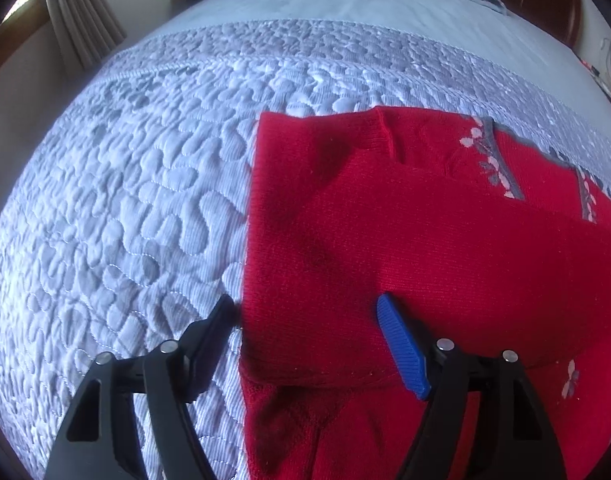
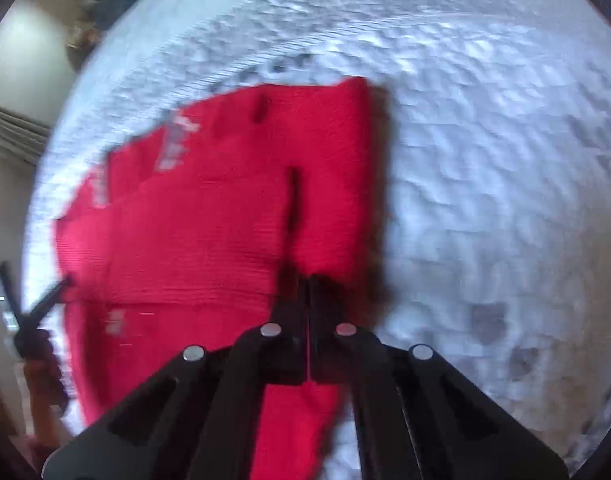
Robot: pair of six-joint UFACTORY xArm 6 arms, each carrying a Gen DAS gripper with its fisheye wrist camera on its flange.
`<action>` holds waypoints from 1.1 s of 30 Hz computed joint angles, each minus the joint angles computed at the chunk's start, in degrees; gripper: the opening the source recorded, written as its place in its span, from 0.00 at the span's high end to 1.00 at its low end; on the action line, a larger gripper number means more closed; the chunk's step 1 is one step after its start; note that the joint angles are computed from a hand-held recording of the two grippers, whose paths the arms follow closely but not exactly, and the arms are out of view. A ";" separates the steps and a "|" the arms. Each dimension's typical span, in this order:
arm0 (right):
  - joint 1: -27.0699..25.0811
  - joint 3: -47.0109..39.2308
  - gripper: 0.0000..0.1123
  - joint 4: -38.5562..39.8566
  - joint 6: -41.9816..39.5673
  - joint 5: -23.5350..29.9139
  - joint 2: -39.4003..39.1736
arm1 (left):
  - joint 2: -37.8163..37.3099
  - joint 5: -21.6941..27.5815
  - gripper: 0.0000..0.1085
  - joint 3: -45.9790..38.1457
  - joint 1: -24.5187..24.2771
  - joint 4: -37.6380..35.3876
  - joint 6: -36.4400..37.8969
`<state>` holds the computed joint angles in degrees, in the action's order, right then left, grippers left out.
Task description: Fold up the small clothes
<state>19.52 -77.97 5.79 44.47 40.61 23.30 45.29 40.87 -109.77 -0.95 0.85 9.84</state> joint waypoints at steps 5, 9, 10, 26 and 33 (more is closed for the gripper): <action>0.66 9.96 0.96 3.94 0.06 -10.69 -6.81 | -1.46 2.64 0.28 0.58 0.74 -3.10 1.52; 5.35 18.05 0.85 1.64 1.04 -9.27 -16.17 | -12.32 2.16 0.29 14.29 2.64 -6.99 11.22; 7.09 20.18 0.82 1.23 1.66 -9.06 -18.72 | -15.25 1.58 0.28 18.20 3.25 -7.64 14.08; 33.95 37.71 0.68 -0.62 25.32 -6.27 -37.83 | -50.68 4.10 0.24 60.95 18.42 -14.29 41.32; 35.88 37.66 0.65 -0.18 27.32 -7.06 -36.22 | -54.59 4.27 0.23 65.56 19.25 -15.36 41.67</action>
<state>55.40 -40.31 5.61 71.80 33.55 -12.92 -9.29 45.14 -44.20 18.30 -14.51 51.51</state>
